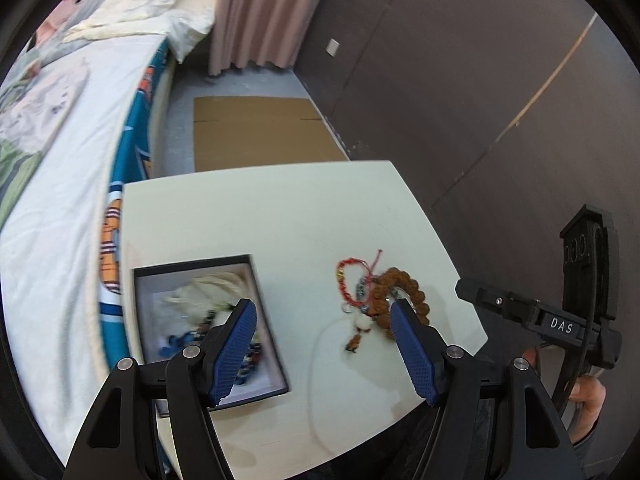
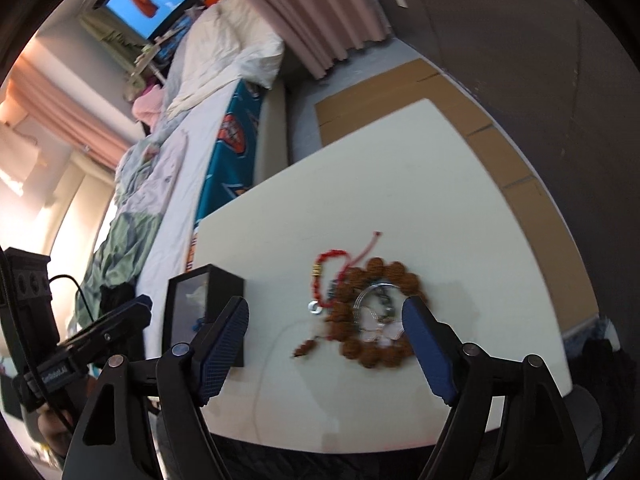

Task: Organize jewelry
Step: 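Move the left gripper to the pile and grasp the brown wooden-bead bracelet, then lift the brown wooden-bead bracelet with the left gripper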

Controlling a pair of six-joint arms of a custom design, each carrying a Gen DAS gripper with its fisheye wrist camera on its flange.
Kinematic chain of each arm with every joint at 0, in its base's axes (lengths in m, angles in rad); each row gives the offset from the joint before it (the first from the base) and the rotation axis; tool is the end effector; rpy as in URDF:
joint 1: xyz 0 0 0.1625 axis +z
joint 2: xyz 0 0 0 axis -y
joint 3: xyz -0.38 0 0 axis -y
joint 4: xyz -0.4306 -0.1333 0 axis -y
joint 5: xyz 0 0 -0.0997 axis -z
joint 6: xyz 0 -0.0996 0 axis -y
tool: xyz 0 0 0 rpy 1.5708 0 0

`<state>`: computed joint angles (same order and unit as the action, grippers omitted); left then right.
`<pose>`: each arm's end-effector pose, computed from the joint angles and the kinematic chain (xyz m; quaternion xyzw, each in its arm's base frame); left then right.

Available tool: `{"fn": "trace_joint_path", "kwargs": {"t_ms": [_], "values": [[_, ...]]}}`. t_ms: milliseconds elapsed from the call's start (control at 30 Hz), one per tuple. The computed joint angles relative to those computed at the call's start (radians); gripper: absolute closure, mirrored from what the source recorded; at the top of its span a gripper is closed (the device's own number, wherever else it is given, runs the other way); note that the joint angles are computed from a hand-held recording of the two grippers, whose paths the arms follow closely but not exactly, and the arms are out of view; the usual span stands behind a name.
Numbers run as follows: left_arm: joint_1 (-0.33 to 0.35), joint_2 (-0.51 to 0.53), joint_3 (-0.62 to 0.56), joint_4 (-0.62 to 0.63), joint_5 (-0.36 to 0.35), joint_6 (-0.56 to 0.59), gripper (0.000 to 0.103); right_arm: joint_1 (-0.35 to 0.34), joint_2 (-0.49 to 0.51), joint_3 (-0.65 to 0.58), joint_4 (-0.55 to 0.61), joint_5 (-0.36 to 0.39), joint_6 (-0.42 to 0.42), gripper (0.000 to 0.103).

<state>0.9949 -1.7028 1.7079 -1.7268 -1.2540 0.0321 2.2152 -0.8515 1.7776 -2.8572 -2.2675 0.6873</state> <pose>-0.1309 -0.5033 0.4584 0.2834 0.9431 -0.1139 0.1315 0.4335 -0.4615 0.0679 -0.0810 -0.9232 0.3399 0.1601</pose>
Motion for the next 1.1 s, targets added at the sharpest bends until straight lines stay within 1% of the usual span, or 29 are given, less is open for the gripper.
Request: {"fn": "trace_joint_path", "kwargs": {"t_ms": [267,367,433,500,567,667,767,933,1100], "values": [[-0.039,0.022,0.045,-0.015,0.005,0.005,0.034,-0.017,-0.082,0.112,-0.050,-0.020,0.034,0.024],[-0.052,0.040,0.057,-0.018,0.006,0.007,0.040,-0.024,-0.112,0.149,-0.062,-0.025,0.043,0.024],[-0.057,0.054,0.063,-0.018,0.008,0.010,0.047,-0.028,-0.131,0.171,-0.068,-0.028,0.051,0.024],[-0.060,0.071,0.066,-0.012,0.011,0.005,0.060,-0.031,-0.147,0.191,-0.078,-0.028,0.055,0.024],[-0.059,0.090,0.070,-0.009,0.007,-0.003,0.067,-0.033,-0.160,0.208,-0.083,-0.033,0.057,0.024],[-0.063,0.107,0.083,-0.014,0.014,-0.001,0.068,-0.038,-0.183,0.234,-0.086,-0.039,0.064,0.024],[-0.065,0.123,0.092,-0.012,0.017,-0.005,0.075,-0.045,-0.213,0.267,-0.084,-0.044,0.082,0.024],[-0.068,0.144,0.107,-0.018,0.024,-0.003,0.076,-0.056,-0.253,0.316,-0.107,-0.039,0.096,0.024],[-0.070,0.170,0.114,-0.023,0.047,-0.011,0.079,-0.058,-0.275,0.340,-0.103,-0.047,0.109,0.024]]}}
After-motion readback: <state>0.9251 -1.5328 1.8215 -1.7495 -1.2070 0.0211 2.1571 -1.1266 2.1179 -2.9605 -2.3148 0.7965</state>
